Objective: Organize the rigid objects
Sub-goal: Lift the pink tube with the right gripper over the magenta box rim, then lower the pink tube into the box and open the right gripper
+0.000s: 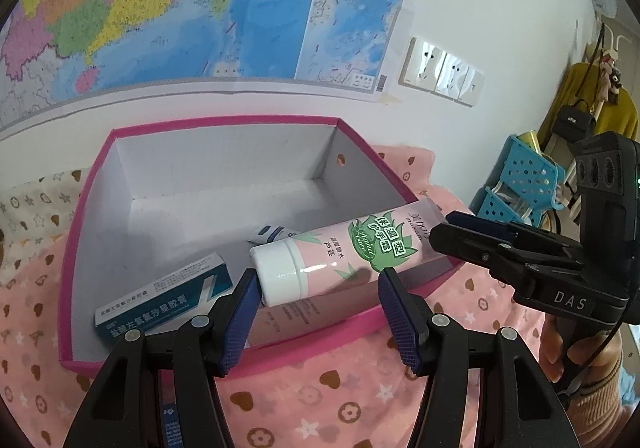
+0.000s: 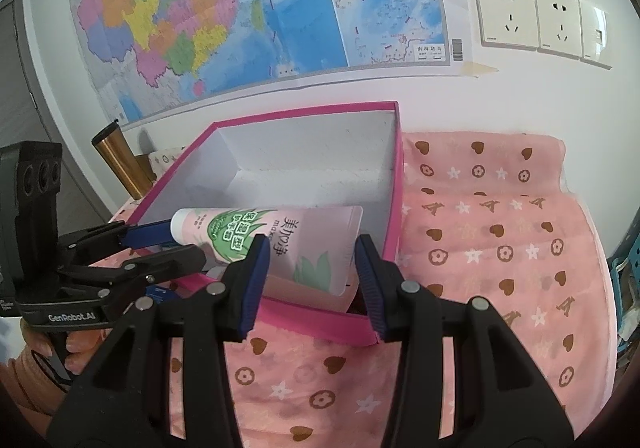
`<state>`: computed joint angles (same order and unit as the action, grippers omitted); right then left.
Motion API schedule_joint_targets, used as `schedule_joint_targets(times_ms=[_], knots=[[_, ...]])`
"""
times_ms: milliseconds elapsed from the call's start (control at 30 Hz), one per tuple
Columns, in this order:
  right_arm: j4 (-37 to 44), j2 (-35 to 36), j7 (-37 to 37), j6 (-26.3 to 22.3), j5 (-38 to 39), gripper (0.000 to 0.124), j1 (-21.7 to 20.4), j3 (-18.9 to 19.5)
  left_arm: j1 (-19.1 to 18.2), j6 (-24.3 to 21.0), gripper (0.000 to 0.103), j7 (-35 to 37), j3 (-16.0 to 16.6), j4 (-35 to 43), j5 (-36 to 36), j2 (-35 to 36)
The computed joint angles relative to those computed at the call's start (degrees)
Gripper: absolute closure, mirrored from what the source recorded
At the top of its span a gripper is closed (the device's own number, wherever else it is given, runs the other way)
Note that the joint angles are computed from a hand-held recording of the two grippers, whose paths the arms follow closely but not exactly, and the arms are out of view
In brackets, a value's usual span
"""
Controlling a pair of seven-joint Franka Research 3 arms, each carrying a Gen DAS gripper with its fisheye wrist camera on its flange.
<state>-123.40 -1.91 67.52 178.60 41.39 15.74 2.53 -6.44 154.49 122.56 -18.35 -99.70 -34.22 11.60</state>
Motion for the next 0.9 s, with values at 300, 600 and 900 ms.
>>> schedule_joint_targets(times_ms=[300, 600, 900], knots=[[0.2, 1.1, 6.2, -0.2, -7.3, 0.077, -1.1, 0.3, 0.0, -0.7, 0.042, -2.8, 0.1, 1.3, 3.0, 1.7], [0.0, 1.5, 10.0, -0.1, -12.0, 0.077, -1.6, 0.3, 0.3, -0.9, 0.042, -4.1, -0.4, 2.0, 4.8, 2.8], [-0.2, 1.5, 12.6, 0.0, -15.1, 0.077, -2.0, 0.3, 0.4, -1.0, 0.042, -4.9, -0.8, 2.7, 6.6, 3.5]])
